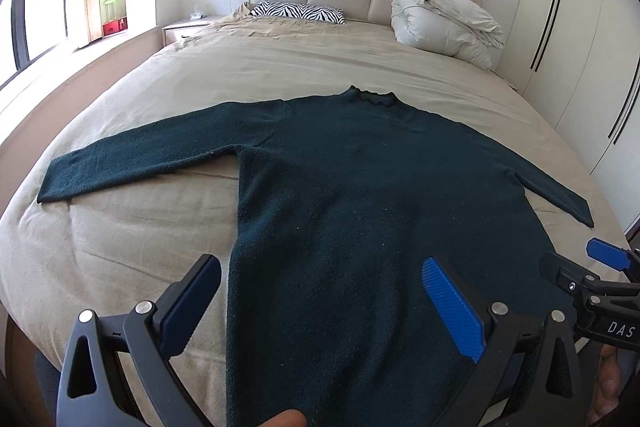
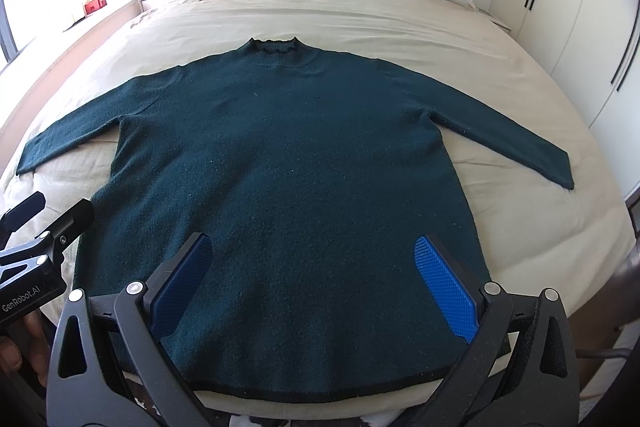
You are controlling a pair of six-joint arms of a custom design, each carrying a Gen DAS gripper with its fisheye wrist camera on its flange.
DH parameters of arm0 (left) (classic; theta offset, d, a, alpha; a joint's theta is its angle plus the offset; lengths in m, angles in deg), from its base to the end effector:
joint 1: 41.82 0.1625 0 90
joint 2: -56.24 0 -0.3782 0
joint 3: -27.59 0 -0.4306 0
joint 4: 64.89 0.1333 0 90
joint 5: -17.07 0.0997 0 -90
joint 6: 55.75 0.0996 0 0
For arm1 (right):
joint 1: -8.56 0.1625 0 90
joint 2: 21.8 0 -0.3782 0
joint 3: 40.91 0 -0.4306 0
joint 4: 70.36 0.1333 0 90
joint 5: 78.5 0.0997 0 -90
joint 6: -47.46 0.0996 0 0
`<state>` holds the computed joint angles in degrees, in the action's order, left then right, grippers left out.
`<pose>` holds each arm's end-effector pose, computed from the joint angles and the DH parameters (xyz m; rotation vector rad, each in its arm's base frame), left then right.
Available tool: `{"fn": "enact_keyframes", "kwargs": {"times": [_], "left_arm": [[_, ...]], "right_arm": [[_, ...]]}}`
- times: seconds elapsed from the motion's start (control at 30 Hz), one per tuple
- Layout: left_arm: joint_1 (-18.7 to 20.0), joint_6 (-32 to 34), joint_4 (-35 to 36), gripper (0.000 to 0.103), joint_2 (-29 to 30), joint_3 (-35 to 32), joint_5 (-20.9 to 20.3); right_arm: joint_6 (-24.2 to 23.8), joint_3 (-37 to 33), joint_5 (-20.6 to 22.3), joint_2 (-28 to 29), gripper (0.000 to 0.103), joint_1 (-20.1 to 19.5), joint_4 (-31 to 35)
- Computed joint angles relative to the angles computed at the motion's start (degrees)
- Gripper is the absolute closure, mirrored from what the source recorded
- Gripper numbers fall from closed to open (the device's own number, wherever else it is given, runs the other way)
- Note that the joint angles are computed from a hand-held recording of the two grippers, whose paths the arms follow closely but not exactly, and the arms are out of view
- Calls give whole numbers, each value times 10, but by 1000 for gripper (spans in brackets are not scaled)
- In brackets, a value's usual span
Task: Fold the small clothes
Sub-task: 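Grasp the sweater sleeve cuff nearest the left tool with the left tool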
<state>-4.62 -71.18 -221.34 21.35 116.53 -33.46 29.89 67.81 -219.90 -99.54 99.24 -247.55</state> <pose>-0.4203 -0.5659 -0.0234 0.7332 2.4828 -0.7531 0.0621 -0.5559 0.3587 -0.1878 -2.0290 0.9031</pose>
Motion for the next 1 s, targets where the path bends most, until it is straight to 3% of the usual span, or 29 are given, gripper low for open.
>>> {"fn": "enact_keyframes", "kwargs": {"times": [0.2, 0.33, 0.47, 0.6, 0.77, 0.9, 1.0], "left_arm": [[65, -23, -38, 0, -44, 10, -112], [88, -16, -122, 0, -63, 25, -98], [130, -103, -51, 0, -87, 11, -130], [169, -129, -157, 0, -103, 31, -134], [235, -202, -255, 3, -93, 12, -181], [272, -277, -344, 16, -68, -2, -189], [285, -297, -346, 19, -52, -21, -181]], "right_arm": [[19, -2, 75, -9, 0, -4, -1], [18, -10, 118, 0, 0, 0, -16], [17, -28, 154, 17, 0, 9, -22], [11, -50, 176, 38, 0, 18, -15], [9, -70, 203, 56, 0, 24, -7], [22, -84, 230, 63, 7, 22, 14], [29, -99, 236, 70, 19, 17, 44]]}}
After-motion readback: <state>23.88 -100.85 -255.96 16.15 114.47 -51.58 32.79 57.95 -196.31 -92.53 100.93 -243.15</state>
